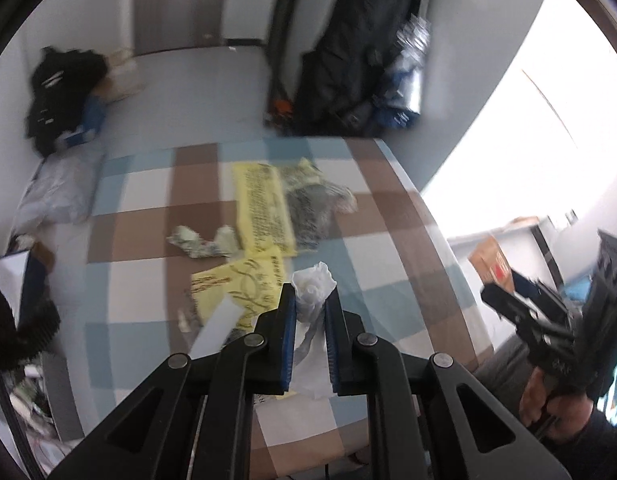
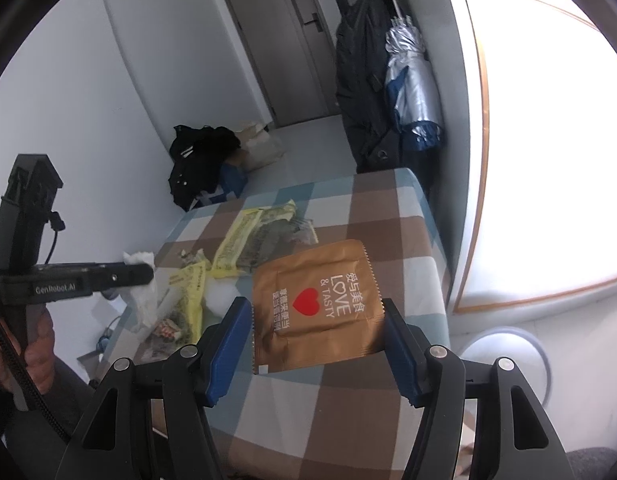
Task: Collect trash
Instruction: 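Grasp the white plastic bag with the left gripper while the right gripper holds the wrapper, then carry the wrapper and plastic bag over the white trash bin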
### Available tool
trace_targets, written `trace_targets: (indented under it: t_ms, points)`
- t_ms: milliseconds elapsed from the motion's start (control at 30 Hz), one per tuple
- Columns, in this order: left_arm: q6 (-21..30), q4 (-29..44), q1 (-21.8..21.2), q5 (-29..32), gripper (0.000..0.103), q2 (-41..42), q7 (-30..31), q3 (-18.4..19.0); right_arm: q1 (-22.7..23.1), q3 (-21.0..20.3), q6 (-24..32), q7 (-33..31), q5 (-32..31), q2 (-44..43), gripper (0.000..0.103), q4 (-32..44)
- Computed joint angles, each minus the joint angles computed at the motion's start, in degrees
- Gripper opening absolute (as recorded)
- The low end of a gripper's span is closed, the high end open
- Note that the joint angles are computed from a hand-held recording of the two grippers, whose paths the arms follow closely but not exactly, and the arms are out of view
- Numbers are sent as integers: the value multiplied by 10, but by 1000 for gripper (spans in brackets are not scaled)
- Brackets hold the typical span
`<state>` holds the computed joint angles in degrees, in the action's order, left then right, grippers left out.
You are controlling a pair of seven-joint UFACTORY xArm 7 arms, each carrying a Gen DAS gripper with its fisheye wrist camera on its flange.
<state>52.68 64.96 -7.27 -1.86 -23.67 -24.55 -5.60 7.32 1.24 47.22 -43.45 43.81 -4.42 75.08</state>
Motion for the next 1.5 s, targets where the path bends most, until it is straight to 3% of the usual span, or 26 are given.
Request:
trace_targets:
  t_ms: [233, 833, 1100, 1500]
  points:
    - [-26, -34, 17, 23, 9, -49, -54, -14, 7, 1, 26, 0, 10, -12, 64, 7]
    - [-63, -46, 12, 23, 9, -79, -65, -16, 28, -6, 30, 19, -1, -53, 64, 13]
    - [-83, -4, -1, 10, 9, -42, -64, -20, 20, -22, 33, 27, 8, -49, 64, 46]
    - [-103, 143, -50, 15, 9, 104, -44, -44, -38, -53, 28, 29, -7, -24, 64, 103]
